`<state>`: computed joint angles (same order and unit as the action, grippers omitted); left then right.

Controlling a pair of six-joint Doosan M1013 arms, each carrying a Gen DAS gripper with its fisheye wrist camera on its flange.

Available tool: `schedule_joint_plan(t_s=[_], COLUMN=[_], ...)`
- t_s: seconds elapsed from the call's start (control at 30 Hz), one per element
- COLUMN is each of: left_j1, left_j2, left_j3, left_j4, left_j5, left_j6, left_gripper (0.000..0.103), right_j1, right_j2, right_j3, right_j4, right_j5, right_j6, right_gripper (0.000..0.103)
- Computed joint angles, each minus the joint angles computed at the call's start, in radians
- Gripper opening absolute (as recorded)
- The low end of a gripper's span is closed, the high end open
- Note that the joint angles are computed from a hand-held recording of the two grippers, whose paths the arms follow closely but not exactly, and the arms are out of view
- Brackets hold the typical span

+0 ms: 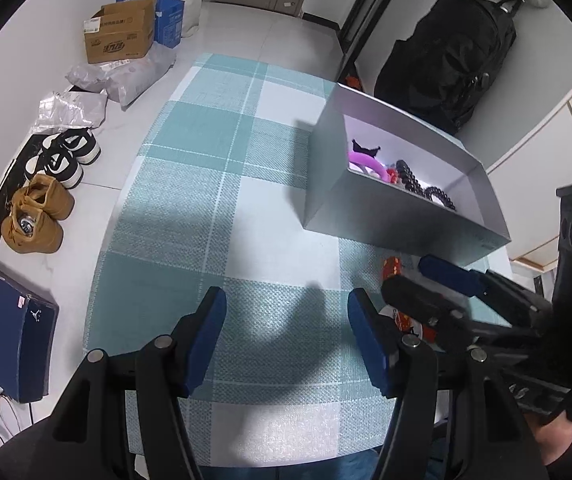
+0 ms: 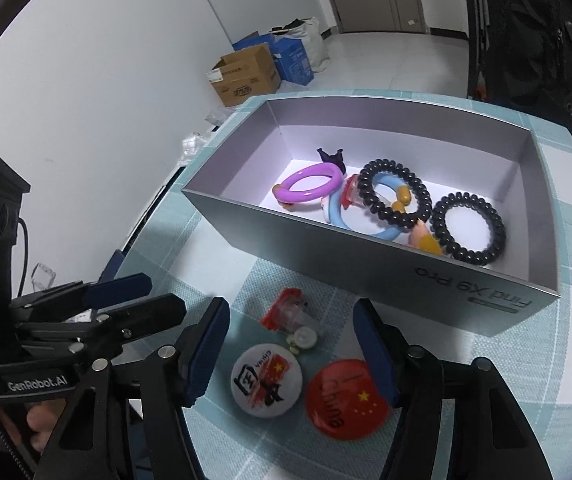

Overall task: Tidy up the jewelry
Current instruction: 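Withdraw both tools from the box toward the remaining trinkets, then grasp the red-clear trinket with the right tool while the left tool grasps a small white trinket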

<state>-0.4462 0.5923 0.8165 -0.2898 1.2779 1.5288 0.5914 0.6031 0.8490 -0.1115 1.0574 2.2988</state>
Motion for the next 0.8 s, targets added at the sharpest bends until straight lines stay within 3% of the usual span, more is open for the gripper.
schedule_joint_plan(t_s=[0.17, 0.23, 0.5, 0.8], left_j1=[0.002, 0.002, 0.001, -0.004], left_j2=[0.007, 0.009, 0.006, 0.002], left_j3=[-0.008, -0.011, -0.007, -0.001], left_j4=[-0.005, -0.005, -0.007, -0.064], left_j5=[0.012, 0.016, 0.013, 0.005], left_j6=[-0.002, -0.002, 0.010, 0.056], left_gripper=[0.058, 0.058, 0.058, 0.058], right_j1=[0.017, 0.018, 0.007, 0.005], right_j2=[0.033, 0.037, 0.023, -0.076], right_j3=[-0.057, -0.064, -0.045, 0.087], right_j4=[-0.067, -0.076, -0.056, -0.056], right_j5=[0.076, 0.084, 0.039, -0.158], right_j6=[-0.037, -0.041, -0.031, 0.016], right_gripper=[0.044, 0.029, 0.028, 0.028])
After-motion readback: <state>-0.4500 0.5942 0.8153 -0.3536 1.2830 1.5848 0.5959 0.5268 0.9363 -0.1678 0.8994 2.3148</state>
